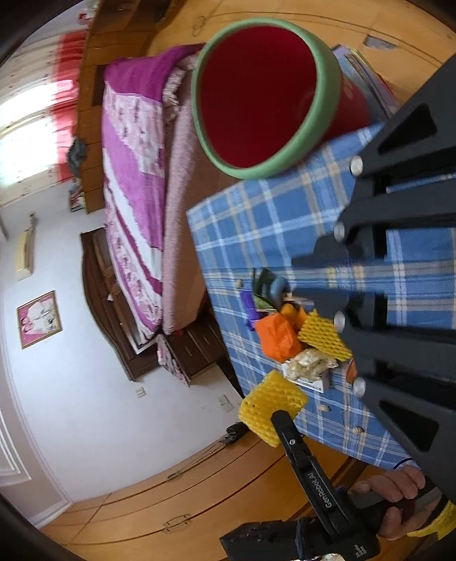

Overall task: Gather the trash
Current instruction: 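Lift the yellow foam nets and carry both tools over the red bucket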

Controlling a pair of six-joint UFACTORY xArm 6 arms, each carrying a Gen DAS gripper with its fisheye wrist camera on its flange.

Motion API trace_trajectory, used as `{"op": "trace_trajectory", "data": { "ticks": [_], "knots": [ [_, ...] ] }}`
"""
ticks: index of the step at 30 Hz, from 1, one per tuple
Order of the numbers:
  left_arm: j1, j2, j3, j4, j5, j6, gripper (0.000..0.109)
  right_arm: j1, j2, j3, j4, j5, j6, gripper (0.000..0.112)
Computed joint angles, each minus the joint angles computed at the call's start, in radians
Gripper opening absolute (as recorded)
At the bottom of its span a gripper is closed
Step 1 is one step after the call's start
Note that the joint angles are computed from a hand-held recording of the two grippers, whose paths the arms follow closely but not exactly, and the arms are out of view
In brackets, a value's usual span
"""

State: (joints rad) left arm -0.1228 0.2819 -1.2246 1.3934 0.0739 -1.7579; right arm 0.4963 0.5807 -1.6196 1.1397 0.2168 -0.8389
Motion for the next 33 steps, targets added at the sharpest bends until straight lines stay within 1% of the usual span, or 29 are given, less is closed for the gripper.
{"op": "trace_trajectory", "data": {
  "ticks": [1,4,6,7,11,13,15,19,24,26,28,29,30,31,33],
  "knots": [
    [0.002,-0.003,0.007,0.003,0.007,-0.008,0.019,0.003,0.008,-0.004,-0.006,0.005,0.014,0.031],
    [0.010,-0.005,0.020,0.013,0.022,-0.035,0.019,0.010,0.041,-0.028,-0.073,0.026,0.089,0.036],
    [0.017,-0.004,0.027,0.026,0.032,-0.057,0.019,0.013,0.062,-0.046,-0.122,0.048,0.144,0.044],
    [0.018,-0.004,0.031,0.028,0.038,-0.064,0.019,0.014,0.076,-0.058,-0.154,0.065,0.181,0.046],
    [0.030,0.005,0.035,0.062,0.040,-0.100,0.019,0.019,0.138,-0.116,-0.285,0.127,0.319,0.048],
    [0.041,0.010,0.037,0.080,0.025,-0.119,0.019,0.025,0.172,-0.148,-0.366,0.141,0.393,0.048],
    [0.054,0.014,0.037,0.107,0.006,-0.144,0.019,0.027,0.197,-0.174,-0.411,0.152,0.430,0.049],
    [0.070,0.014,0.044,0.128,0.002,-0.157,0.019,0.034,0.260,-0.251,-0.514,0.187,0.526,0.049],
    [0.102,0.022,0.040,0.226,-0.016,-0.259,0.019,0.044,0.320,-0.338,-0.624,0.230,0.618,0.049],
    [0.115,0.034,0.030,0.255,-0.025,-0.285,0.019,0.051,0.326,-0.337,-0.654,0.205,0.643,0.049],
    [0.124,0.045,0.021,0.266,-0.029,-0.293,0.019,0.056,0.326,-0.331,-0.705,0.186,0.687,0.046],
    [0.128,0.050,0.016,0.272,-0.033,-0.297,0.019,0.060,0.323,-0.321,-0.753,0.170,0.725,0.042],
    [0.132,0.058,0.009,0.277,-0.038,-0.300,0.019,0.061,0.323,-0.319,-0.784,0.166,0.748,0.030],
    [0.135,0.066,0.002,0.278,-0.044,-0.298,0.019,0.062,0.322,-0.314,-0.809,0.158,0.765,0.025],
    [0.140,0.079,-0.009,0.264,-0.056,-0.272,0.019,0.064,0.318,-0.306,-0.760,0.154,0.730,0.017]
  ]
}}
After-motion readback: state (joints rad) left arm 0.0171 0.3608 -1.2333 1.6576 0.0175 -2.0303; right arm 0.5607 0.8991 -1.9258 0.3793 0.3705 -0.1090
